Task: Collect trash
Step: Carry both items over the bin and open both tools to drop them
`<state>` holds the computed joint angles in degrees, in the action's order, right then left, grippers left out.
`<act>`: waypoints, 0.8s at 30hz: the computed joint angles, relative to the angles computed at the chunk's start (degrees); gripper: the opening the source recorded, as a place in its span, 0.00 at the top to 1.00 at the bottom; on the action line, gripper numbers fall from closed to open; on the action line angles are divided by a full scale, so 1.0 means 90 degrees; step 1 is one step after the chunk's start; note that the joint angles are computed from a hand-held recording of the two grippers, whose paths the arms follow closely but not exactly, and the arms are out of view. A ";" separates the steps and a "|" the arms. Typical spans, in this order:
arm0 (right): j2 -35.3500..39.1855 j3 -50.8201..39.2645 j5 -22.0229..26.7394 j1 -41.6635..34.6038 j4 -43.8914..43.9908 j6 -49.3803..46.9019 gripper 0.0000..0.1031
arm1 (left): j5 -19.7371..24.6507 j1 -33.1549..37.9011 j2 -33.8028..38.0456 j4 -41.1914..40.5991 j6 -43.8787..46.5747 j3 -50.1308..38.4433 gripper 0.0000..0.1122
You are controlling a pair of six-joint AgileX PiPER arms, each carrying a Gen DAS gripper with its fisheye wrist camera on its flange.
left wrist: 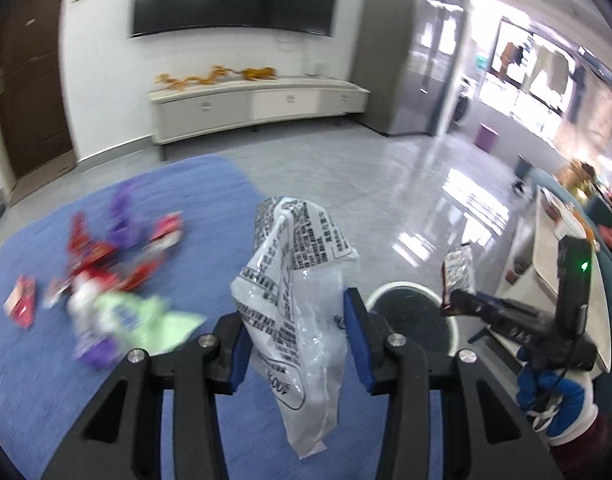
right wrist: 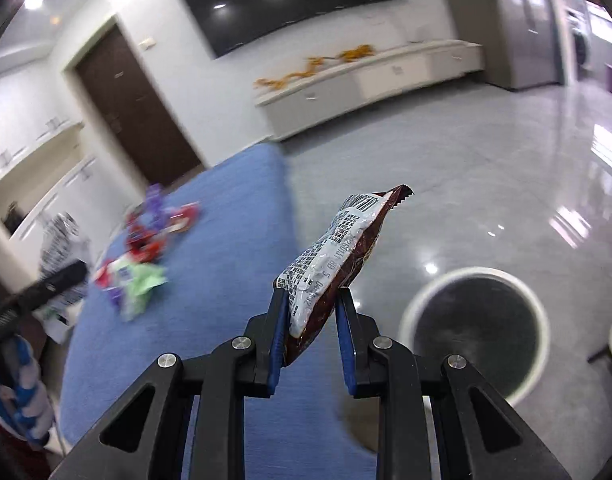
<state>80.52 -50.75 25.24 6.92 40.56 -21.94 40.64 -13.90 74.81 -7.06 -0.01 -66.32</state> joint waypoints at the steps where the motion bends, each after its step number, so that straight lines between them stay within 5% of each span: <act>1: 0.0065 0.0081 0.0018 -0.0273 0.0232 -0.0304 0.77 | 0.0003 -0.0289 0.0300 0.0167 -0.0213 -0.0265 0.64; 13: 0.1721 -0.0140 0.0144 -0.1934 0.1301 -0.1788 0.72 | 0.0887 -0.1828 0.3896 0.0039 -0.0650 -0.3869 0.62; 19: 0.2155 -0.0311 0.0194 -0.2249 0.1149 -0.1650 0.59 | 0.1436 -0.1849 0.4924 -0.0776 -0.0484 -0.5191 0.44; 24: 0.2152 -0.0172 0.0157 -0.2361 0.1146 -0.1604 0.57 | 0.1542 -0.1896 0.5062 -0.0962 -0.0393 -0.5405 0.43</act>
<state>99.89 -52.30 26.66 -14.34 50.87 -36.38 54.52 -30.96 120.37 -15.73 -3.55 -114.96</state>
